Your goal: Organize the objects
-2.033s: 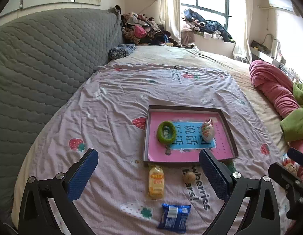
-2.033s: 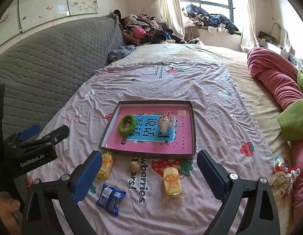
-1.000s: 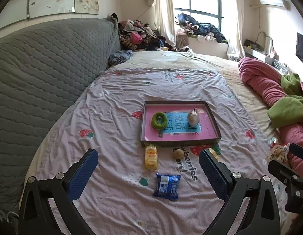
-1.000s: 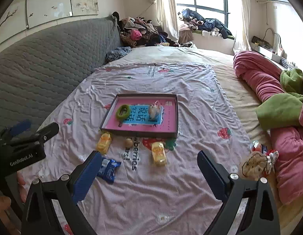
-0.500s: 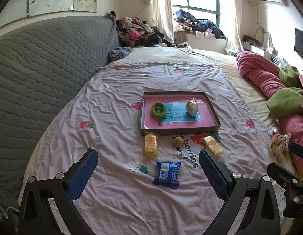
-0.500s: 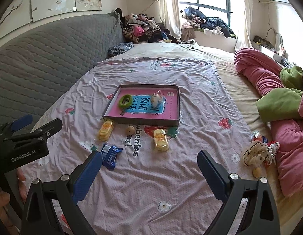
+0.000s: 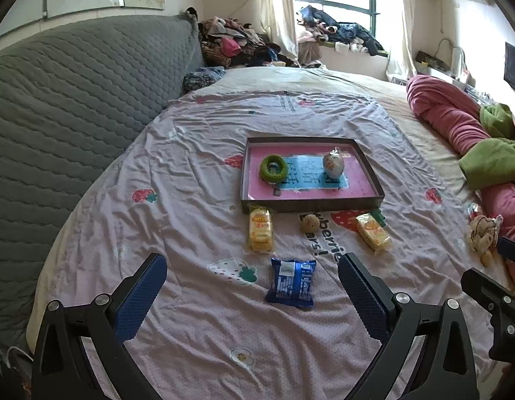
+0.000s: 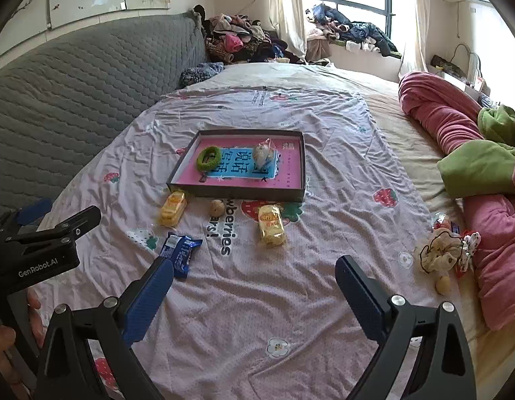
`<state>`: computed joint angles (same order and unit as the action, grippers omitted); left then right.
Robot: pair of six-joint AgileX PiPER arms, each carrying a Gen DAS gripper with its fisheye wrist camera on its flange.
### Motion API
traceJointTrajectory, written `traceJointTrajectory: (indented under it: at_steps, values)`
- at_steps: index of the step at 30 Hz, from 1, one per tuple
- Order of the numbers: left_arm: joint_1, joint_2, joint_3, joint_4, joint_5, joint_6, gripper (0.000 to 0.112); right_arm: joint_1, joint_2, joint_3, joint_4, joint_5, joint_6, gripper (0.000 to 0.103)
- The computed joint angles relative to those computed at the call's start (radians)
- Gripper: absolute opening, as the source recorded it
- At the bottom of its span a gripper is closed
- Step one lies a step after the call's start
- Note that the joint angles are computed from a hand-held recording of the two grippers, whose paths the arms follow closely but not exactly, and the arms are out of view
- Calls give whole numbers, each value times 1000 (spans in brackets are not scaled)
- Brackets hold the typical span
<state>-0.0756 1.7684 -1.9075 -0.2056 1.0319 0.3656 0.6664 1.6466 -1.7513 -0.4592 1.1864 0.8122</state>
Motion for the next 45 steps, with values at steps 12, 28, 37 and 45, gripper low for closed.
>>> traceJointTrajectory:
  at_steps: [12, 28, 37, 45]
  values:
    - [-24, 1, 102, 7, -76, 27, 102, -33, 21, 68, 17, -50, 1, 98]
    - [-46, 37, 165, 13, -122, 30, 102, -80, 54, 130, 72, -112, -29, 98]
    - [-49, 41, 192, 6, -130, 40, 102, -86, 77, 139, 88, -123, -43, 98]
    - [-50, 24, 247, -8, -160, 59, 102, -85, 72, 173, 83, -128, -37, 98]
